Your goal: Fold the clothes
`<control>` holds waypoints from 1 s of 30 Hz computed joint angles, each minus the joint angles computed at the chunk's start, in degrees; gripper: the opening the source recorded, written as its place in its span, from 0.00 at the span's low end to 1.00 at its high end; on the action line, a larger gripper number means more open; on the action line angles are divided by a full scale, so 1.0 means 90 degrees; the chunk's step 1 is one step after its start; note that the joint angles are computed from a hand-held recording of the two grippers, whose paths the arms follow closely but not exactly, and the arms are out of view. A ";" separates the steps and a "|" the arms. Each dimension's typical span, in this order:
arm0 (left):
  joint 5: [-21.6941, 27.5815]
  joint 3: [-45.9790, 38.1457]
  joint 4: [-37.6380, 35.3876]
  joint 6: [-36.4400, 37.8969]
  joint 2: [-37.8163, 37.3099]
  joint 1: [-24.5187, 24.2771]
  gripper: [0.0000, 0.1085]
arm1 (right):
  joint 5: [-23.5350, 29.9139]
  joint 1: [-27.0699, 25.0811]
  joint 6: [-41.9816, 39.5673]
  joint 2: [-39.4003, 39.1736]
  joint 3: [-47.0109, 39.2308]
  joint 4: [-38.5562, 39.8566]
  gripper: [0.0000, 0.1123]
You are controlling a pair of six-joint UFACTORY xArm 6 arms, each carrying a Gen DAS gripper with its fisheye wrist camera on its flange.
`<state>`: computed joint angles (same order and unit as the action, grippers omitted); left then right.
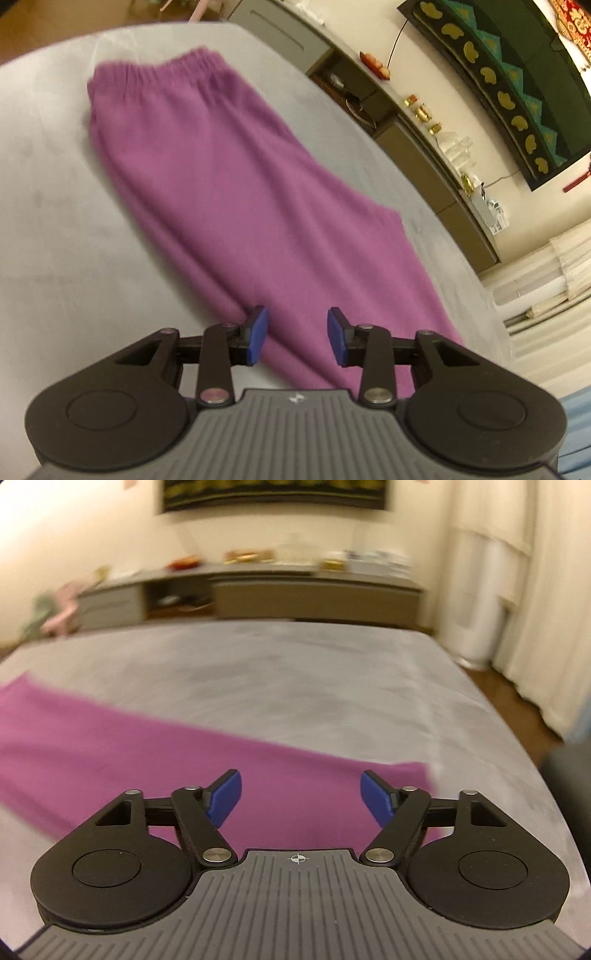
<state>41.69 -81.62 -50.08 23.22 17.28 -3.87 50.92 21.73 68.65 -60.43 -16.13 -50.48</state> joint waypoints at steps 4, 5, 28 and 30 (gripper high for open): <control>-0.0215 -0.0221 0.0101 -0.0158 0.0273 -0.0109 0.34 | -0.0028 0.0531 0.0016 0.0958 -0.0380 -0.0409 0.69; -0.0243 -0.0269 0.0063 -0.0192 0.0333 -0.0118 0.34 | 0.0012 0.0624 0.0037 0.1103 -0.0439 -0.0483 0.69; -0.1027 0.1284 -0.1660 0.1477 -0.0831 -0.0354 0.27 | -0.1715 0.1065 0.0503 0.2361 -0.0931 -0.1984 0.65; -0.0850 0.1282 -0.1736 0.1439 -0.0794 -0.0255 0.30 | -0.1886 0.1206 0.0545 0.2767 -0.1156 -0.2234 0.63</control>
<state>34.04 -70.08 -65.71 36.17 10.14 -6.16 33.95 32.58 73.55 -35.53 -26.54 -70.59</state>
